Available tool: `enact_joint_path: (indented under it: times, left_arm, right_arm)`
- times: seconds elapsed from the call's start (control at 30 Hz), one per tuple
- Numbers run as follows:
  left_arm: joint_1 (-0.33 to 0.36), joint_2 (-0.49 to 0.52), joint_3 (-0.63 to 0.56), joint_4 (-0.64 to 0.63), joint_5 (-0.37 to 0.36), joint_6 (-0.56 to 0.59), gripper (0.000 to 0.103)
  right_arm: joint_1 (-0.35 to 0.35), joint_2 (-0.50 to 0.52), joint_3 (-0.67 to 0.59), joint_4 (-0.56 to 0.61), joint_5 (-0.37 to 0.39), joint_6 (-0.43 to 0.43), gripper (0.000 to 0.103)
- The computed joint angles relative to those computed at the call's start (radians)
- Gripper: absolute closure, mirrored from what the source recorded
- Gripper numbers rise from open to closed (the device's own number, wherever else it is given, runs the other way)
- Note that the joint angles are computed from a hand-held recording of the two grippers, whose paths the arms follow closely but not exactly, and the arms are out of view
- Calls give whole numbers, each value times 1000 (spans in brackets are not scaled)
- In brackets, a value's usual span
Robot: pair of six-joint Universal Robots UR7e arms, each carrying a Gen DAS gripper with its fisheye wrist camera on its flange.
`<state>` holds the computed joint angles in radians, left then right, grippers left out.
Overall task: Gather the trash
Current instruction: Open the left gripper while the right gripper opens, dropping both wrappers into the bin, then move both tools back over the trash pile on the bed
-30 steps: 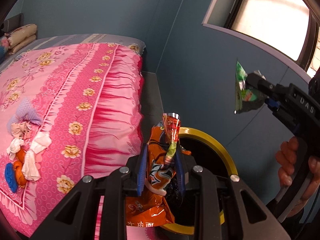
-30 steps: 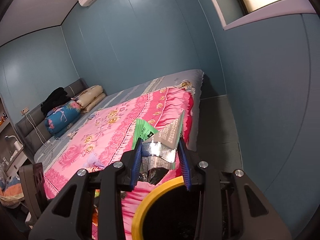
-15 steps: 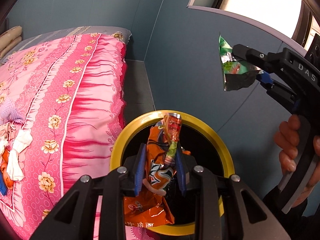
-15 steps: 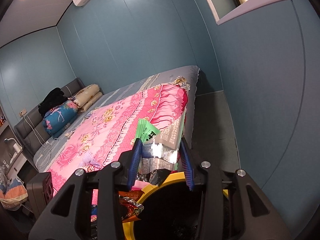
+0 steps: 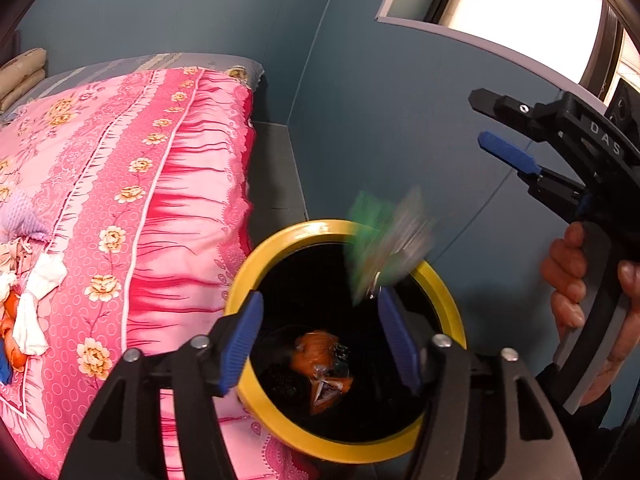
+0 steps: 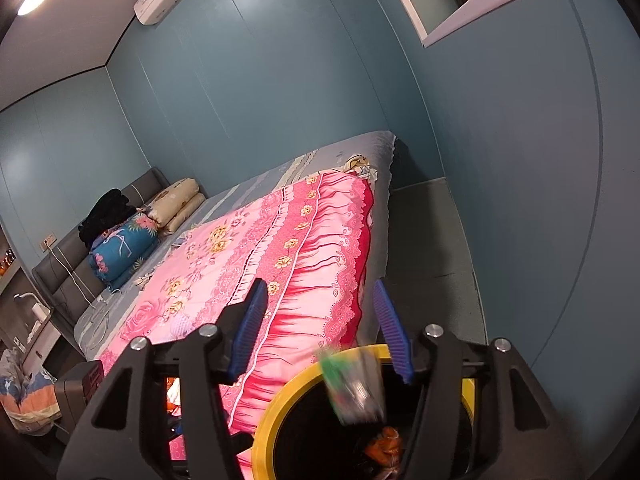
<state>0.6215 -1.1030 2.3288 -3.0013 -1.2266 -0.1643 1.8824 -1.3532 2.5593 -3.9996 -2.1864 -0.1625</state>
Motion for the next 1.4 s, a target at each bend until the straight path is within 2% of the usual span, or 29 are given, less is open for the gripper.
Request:
enact_joint_path:
  times: [0.33, 0.47, 0.63, 0.83, 1.03, 1.4]
  left_arm:
    - [23, -102, 36, 14, 85, -18, 29]
    - [40, -151, 49, 22, 134, -15, 26]
    - [71, -224, 63, 42, 195, -8, 24]
    - [122, -301, 72, 56, 265, 9, 24]
    - [189, -368, 64, 72, 309, 25, 24]
    - [319, -437, 47, 74, 351, 74, 24]
  right_arm:
    - [0, -1, 1, 15, 78, -24, 32]
    - [21, 23, -13, 21, 109, -41, 29]
    - [49, 59, -56, 86, 148, -42, 28]
    - [94, 144, -144, 179, 156, -37, 27]
    - [134, 240, -235, 241, 133, -31, 26]
    - [148, 415, -428, 407, 116, -10, 26]
